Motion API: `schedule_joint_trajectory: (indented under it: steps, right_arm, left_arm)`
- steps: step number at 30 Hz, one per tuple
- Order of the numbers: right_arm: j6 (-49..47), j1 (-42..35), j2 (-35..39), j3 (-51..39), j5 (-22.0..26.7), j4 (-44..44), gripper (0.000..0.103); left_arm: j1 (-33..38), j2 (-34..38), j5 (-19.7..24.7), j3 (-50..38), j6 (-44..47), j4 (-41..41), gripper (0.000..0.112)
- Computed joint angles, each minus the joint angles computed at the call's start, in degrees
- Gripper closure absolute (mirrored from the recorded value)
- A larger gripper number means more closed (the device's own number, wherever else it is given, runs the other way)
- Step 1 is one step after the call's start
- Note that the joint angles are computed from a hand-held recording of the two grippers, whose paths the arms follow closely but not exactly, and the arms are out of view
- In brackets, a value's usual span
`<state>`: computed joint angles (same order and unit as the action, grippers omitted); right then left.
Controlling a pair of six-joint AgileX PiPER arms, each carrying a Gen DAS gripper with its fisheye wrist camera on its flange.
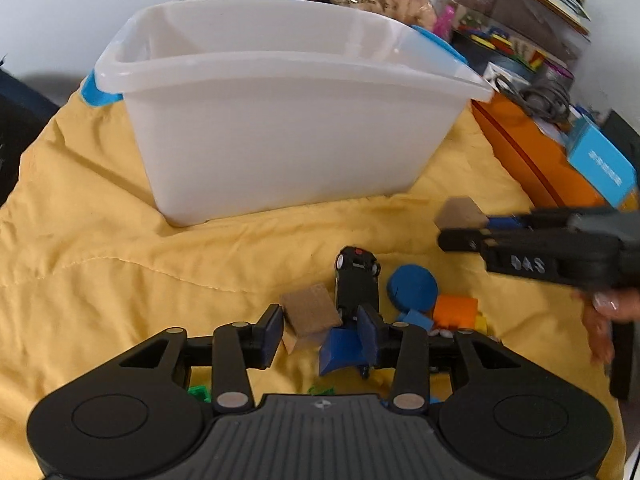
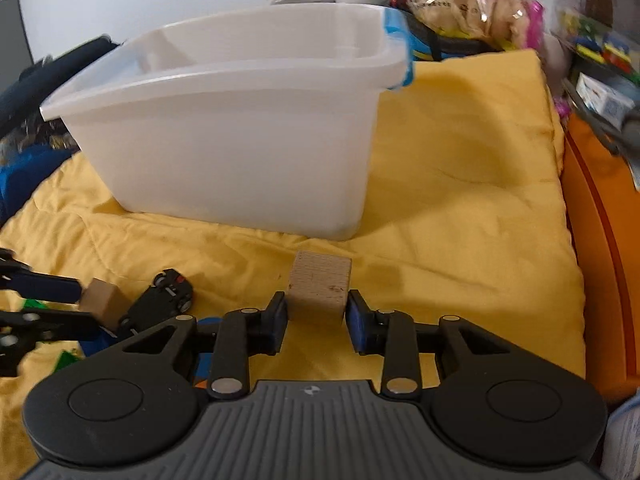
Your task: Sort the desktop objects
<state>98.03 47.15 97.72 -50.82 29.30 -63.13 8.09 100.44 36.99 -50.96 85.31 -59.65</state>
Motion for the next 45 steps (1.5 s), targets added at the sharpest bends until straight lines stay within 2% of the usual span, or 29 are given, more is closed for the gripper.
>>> schedule_joint_trajectory:
  steps: [2,3,5,7,10,11,14,17,20,22,25,27,29,33,36,39,40,43,45]
  right_arm:
    - [1.59,0.90,-0.50,0.58,0.90,-0.35,0.068]
    - [1.58,0.82,0.09,-0.03,0.77,-0.32,0.068]
    - [0.31,-0.13,0.21,-0.76,0.41,-0.14,0.068]
    - [0.69,0.50,0.12,-1.00,1.32,-0.61,0.068]
    - [1.89,1.29,-0.37,-0.36,2.17,-2.33,0.068]
    - [1.70,1.57,-0.17,-0.41,2.40,-2.49,0.068]
    - [0.03,1.85,0.43,-0.77,2.08,-1.36,0.068]
    - [-1.88,2.59,-1.09,-1.10,3.13,-0.76,0.068]
    - [-2.86,2.74,-4.24,-1.90,3.85,-2.64,0.068]
    - [-3.24,2.01,-6.22,-3.39,3.59,-4.34,0.068]
    - [-6.01,-0.89,-7.15,-8.23,2.26,-5.53,0.068]
    - [-9.26,-2.36,-5.56,-12.45,2.75,-5.83,0.068]
    - [-11.22,-4.42,-3.61,-16.29,1.25,-5.63,0.068]
    - [-17.98,-7.72,1.81,-23.24,-0.36,-0.72,0.068]
    - [-24.96,-9.18,5.09,-26.71,-0.33,6.85,0.068]
    - [-30.33,-8.96,7.93,-29.06,2.24,12.49,0.066]
    - [-29.66,-8.89,7.79,-28.54,2.12,12.26,0.065]
    - [-25.64,-8.20,6.15,-25.88,1.33,7.80,0.057]
    - [-23.13,-7.45,4.52,-24.37,1.51,4.67,0.057]
  left_arm:
    - [-1.22,0.13,-3.11,-0.10,-3.78,0.26,0.066]
    - [-1.80,0.63,-4.24,-1.08,-8.17,3.52,0.066]
    - [-2.02,1.43,-4.65,-2.24,-11.21,7.22,0.067]
    - [-1.87,1.54,-5.24,-1.89,-9.00,6.85,0.067]
    - [-1.37,2.39,-4.60,-1.51,-4.71,2.29,0.079]
    - [-1.22,2.50,-4.62,-1.36,-3.41,0.82,0.079]
    - [-0.05,0.85,-2.53,-1.50,-0.66,-0.84,0.079]
    - [2.60,-4.09,2.96,-3.36,0.53,-2.10,0.079]
    - [4.11,-6.85,7.01,-8.53,-0.88,-4.42,0.079]
    - [3.73,-6.35,8.07,-13.40,-3.24,-4.78,0.079]
    - [1.22,-4.53,5.04,-19.30,-5.13,-4.87,0.079]
    - [-0.49,-2.66,3.42,-22.94,-7.33,-3.76,0.079]
    - [-2.07,-0.93,1.54,-25.26,-9.75,-1.78,0.080]
    - [-5.43,4.91,-1.94,-30.36,-17.74,4.79,0.080]
    - [-5.76,7.63,-1.55,-32.17,-22.62,9.40,0.080]
    - [-3.49,6.23,0.83,-30.03,-18.71,4.40,0.076]
    - [-3.07,5.44,0.93,-29.22,-18.02,3.72,0.071]
    - [-1.15,2.24,2.04,-26.30,-15.87,0.75,0.060]
    - [-0.04,-0.30,2.21,-23.88,-13.63,-1.46,0.050]
